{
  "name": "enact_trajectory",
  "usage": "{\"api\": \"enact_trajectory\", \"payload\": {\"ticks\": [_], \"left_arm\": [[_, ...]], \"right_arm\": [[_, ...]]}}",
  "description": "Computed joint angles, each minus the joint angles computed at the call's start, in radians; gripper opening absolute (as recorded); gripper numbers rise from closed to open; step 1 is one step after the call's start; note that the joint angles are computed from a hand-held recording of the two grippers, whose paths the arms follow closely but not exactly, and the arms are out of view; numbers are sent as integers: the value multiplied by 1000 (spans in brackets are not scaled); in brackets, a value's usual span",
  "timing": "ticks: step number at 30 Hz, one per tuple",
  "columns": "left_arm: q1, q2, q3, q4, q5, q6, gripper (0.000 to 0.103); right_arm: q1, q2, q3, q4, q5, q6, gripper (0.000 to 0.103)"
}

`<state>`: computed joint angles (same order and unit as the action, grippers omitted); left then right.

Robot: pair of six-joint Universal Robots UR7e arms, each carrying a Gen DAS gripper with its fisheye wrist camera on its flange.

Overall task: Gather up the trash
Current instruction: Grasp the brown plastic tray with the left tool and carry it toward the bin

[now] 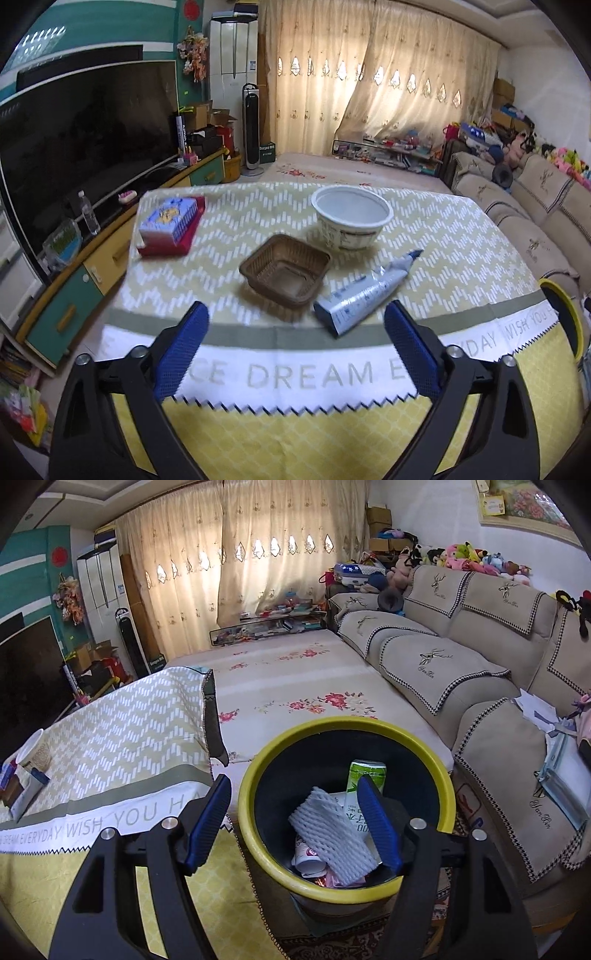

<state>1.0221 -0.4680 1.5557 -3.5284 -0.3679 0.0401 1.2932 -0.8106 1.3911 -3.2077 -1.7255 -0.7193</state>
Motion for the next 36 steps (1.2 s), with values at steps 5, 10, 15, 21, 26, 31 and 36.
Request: {"api": "enact_trajectory", "payload": {"ticks": [5,10,15,21,26,31,36], "left_arm": [[22,-3,-70,112,-33,61,65],[59,-4,-136,302,-96,13,42],[96,7,-196,446,-134,-56,28],[112,23,-245,519,-132,-83,17],[123,23,-258,569,-135,-112,7],[115,24,-243,517,-105,-89,6],[93,9,-208,450,-76,-68,5]], "right_arm": [[-7,-13,7,18,19,16,67],[-9,-15,8,26,20,18,67],[-10,-18,10,32,19,15,67],[-12,-18,2,50,22,21,67],[-13,-16,2,48,25,18,67],[-13,-17,3,46,26,17,67],[-18,-25,13,43,42,20,67]]}}
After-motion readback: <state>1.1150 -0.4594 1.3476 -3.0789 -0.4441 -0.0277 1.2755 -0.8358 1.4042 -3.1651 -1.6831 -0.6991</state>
